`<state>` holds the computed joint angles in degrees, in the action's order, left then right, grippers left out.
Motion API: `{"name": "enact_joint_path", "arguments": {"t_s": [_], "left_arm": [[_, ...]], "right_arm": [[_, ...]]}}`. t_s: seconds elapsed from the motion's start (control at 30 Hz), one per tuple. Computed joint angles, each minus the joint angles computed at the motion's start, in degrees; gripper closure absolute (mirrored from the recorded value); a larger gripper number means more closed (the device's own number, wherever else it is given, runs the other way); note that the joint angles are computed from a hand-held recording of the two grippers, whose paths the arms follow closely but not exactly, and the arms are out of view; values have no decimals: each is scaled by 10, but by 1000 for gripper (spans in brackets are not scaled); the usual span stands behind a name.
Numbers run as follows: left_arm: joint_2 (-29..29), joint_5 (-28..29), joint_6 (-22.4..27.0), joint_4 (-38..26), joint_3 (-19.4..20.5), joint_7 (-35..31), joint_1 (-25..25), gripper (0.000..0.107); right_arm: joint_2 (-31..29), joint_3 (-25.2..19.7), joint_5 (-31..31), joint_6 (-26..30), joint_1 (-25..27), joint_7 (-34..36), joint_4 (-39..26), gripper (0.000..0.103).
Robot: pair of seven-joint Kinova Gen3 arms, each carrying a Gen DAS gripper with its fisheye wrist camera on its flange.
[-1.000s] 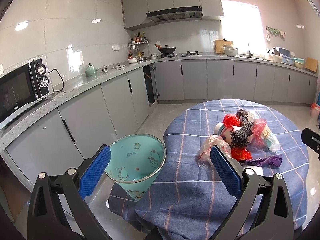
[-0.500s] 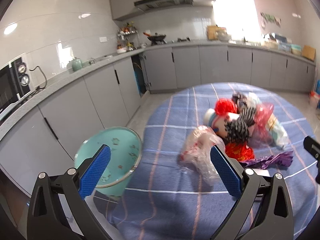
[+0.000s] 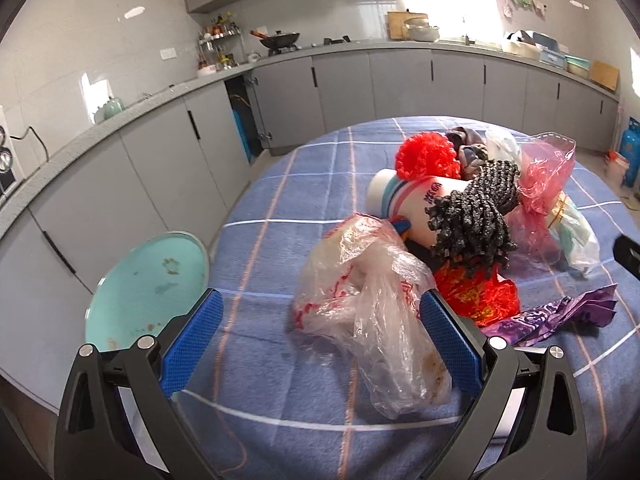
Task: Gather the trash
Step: 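Grasp the clear plastic bag with the left tool while the right tool grasps the printed bag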
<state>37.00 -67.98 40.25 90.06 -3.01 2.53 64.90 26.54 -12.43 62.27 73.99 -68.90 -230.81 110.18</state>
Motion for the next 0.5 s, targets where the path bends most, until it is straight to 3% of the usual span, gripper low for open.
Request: {"name": "enact_joint_path", "arguments": {"t_s": [0.13,0.23,0.3,0.4,0.5], "left_arm": [[-4,9,-44,7,10,-20,-23,33],[-5,24,-83,15,4,-30,-31,50],[-3,36,-101,16,-3,-43,-33,70],[-5,48,-127,20,-20,-57,-26,84],[-9,47,-144,31,-46,-54,-8,88]], "right_arm": [[-8,4,7,-33,27,20,4,6],[-10,6,5,-58,49,58,-2,17],[-13,9,-1,-84,67,86,-4,22],[-11,15,-4,-118,82,110,-5,26],[-14,22,-5,-165,101,131,-2,37]]}}
